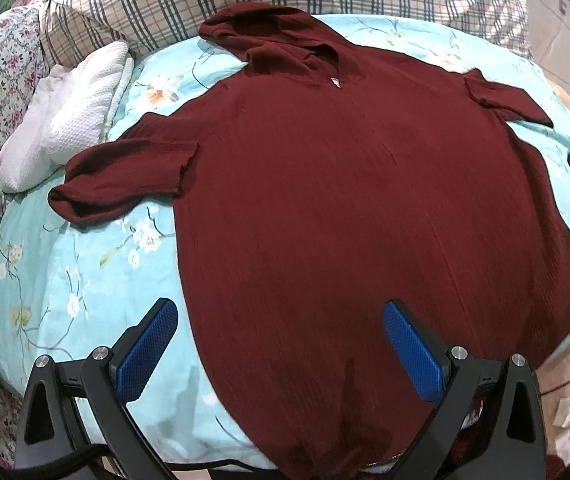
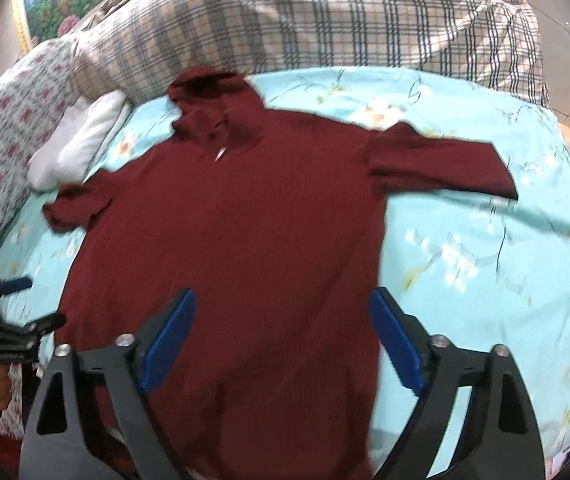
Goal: Fold large clothes
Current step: 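Grasp the red hoodie's sleeve cuff with the right gripper and lift it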
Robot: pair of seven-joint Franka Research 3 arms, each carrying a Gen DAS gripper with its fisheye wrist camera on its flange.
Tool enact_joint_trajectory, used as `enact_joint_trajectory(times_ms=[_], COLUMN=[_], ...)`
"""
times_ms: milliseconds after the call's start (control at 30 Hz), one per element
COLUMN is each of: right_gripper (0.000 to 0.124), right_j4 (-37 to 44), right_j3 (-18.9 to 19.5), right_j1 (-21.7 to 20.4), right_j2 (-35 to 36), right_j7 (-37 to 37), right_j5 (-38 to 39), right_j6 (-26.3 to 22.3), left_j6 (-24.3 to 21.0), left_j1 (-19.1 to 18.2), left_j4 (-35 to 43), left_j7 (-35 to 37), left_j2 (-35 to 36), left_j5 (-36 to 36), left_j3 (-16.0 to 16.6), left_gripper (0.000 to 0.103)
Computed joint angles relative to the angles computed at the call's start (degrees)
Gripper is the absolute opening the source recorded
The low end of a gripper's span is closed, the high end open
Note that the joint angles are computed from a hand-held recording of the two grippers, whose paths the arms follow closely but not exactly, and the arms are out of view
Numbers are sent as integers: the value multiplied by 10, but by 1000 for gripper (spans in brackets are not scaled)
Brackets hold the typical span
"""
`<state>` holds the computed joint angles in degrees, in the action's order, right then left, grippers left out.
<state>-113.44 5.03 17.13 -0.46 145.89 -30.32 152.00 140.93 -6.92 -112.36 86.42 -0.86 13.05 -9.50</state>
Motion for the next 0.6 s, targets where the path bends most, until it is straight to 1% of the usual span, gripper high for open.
enact_joint_trajectory(times_ms=[100,167,233,333,367,400,467,500,533,567,600], right_gripper=[81,81,81,81,81,81,81,80,77,69,60], right_j4=[43,77,136,215,259,288,322,346,356,367,365], right_j3=[-20,-33,-42,-55,-62,-69,-77,-82,-91,-98,-102], right_j1=[-17,-22,-36,-43,-42,-40,-42,-42,-37,-36,-36], right_j2=[36,64,117,180,213,236,265,285,293,304,304], right_j7=[-32,-66,-140,-210,-230,-247,-282,-294,-295,-297,-296], right_j5=[14,36,104,159,166,170,191,199,200,203,206], right_j6=[17,13,5,-37,-70,-91,-111,-133,-145,-160,-157], left_j6=[-3,-6,-6,-13,-17,-22,-29,-31,-35,-40,-42], left_j1=[2,2,3,3,2,1,0,-1,-2,-3,-3], left_j4=[30,51,71,104,116,125,142,146,155,163,169], left_j7=[-8,-12,-10,-6,-6,-6,-6,-7,-6,-6,-5], left_j2=[24,40,57,86,97,105,121,126,134,142,149], left_j5=[5,6,-3,-12,-12,-11,-13,-11,-11,-10,-11], left_j3=[1,1,0,-2,-3,-4,-5,-5,-5,-6,-6], left_gripper=[102,102,102,102,102,102,102,102,102,102,102])
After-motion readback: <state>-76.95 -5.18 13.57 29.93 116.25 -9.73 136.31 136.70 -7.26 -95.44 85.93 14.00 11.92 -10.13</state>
